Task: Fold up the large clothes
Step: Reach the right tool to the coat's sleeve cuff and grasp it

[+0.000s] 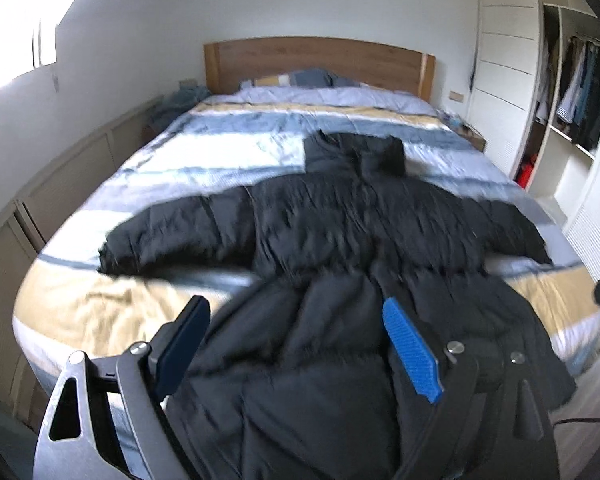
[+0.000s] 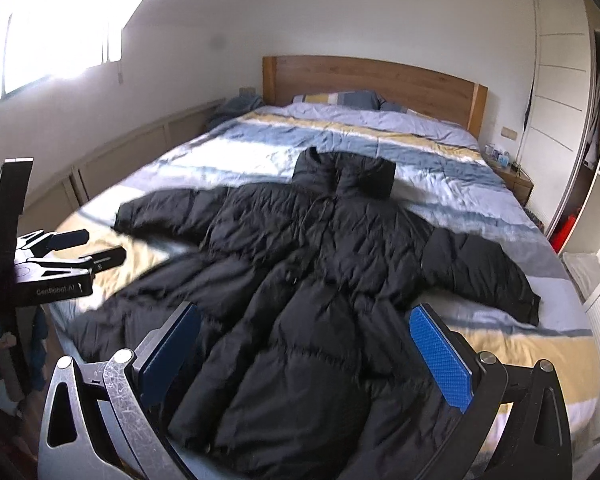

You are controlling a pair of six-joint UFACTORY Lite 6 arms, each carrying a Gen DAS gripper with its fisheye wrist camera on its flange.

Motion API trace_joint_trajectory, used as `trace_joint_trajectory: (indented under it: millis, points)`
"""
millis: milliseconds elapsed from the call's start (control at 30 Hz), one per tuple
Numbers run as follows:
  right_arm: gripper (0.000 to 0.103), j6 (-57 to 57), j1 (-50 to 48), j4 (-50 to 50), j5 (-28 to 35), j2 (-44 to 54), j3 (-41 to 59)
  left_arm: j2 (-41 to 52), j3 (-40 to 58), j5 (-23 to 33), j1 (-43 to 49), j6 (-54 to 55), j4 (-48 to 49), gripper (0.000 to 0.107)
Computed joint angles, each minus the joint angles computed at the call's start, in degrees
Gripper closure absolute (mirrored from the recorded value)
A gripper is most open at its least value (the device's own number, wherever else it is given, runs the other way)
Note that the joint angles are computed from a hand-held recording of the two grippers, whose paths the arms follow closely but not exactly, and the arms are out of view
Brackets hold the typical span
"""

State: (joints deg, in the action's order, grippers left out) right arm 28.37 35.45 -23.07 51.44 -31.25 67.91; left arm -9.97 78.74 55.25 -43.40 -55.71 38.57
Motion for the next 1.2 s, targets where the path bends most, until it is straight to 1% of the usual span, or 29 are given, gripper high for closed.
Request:
trace_joint_trajectory:
  millis: [100,200,233,267,300,367,433,467,533,633,700,767,833,867,933,967,1067,1200]
  points:
    - [0.000,-10.2,-10.9,7.8,-3.6,5.1,5.5,5.4,6.7,-1.0,6.4,5.8,-2.7,0.018]
    - [0.000,-17.7,-18.3,13.8,-5.5,10.8,12.1,11.1,14.9,-0.9,11.3,12.0,-6.1,0.018]
    - [0.000,-19.8,-20.7,15.3,-6.3,14.1,15.9,13.3,18.2,-0.8,12.6,14.0,-7.1,0.018]
    - [0.000,-21.1,-22.0,16.4,-6.7,15.9,17.9,15.2,20.9,-0.4,13.7,15.4,-7.6,0.018]
    - [0.000,-22.7,-23.9,17.9,-7.1,19.5,21.9,17.9,24.9,0.3,14.9,17.3,-8.6,0.018]
    - [0.000,-23.3,-25.3,17.9,-7.4,23.9,26.7,22.0,30.6,0.9,16.9,19.4,-10.7,0.018]
    - [0.000,-24.4,-27.6,18.6,-8.4,30.4,32.6,25.1,34.3,0.9,19.1,20.7,-13.3,0.018]
    - [0.000,-24.8,-28.5,19.4,-8.6,32.1,33.9,26.6,35.9,0.5,20.6,22.0,-15.6,0.018]
    - [0.000,-25.8,-32.1,21.9,-9.1,39.0,39.3,28.4,36.6,-0.4,22.3,23.1,-18.1,0.018]
    - [0.000,-25.2,-37.2,22.4,-8.8,48.7,46.8,30.7,35.2,-1.4,23.8,22.8,-19.1,0.018]
    - [0.000,-25.3,-41.2,24.1,-7.3,55.7,52.7,32.5,34.2,-2.0,24.8,22.7,-19.8,0.018]
    - [0.000,-24.5,-44.1,24.7,-6.6,61.0,55.8,34.1,33.0,-3.0,25.6,22.7,-21.0,0.018]
    - [0.000,-23.2,-47.7,24.4,-5.5,68.5,60.5,35.4,31.7,-4.2,26.3,22.4,-21.9,0.018]
    - [0.000,-22.8,-48.6,23.8,-5.7,70.0,60.8,36.4,31.6,-4.7,26.6,22.4,-22.4,0.018]
    - [0.000,-21.9,-51.5,22.7,-4.7,76.2,64.0,38.0,31.5,-5.2,26.6,22.1,-22.8,0.018]
    - [0.000,-21.7,-52.5,22.8,-5.4,76.5,62.6,39.1,31.8,-5.3,26.6,22.1,-22.8,0.018]
    - [0.000,-21.7,-57.9,26.8,-5.8,81.3,63.1,41.4,32.6,-5.4,26.6,22.2,-22.9,0.018]
    - [0.000,-23.4,-64.3,34.4,-6.1,87.2,64.7,46.2,36.6,-3.9,26.4,22.2,-23.0,0.018]
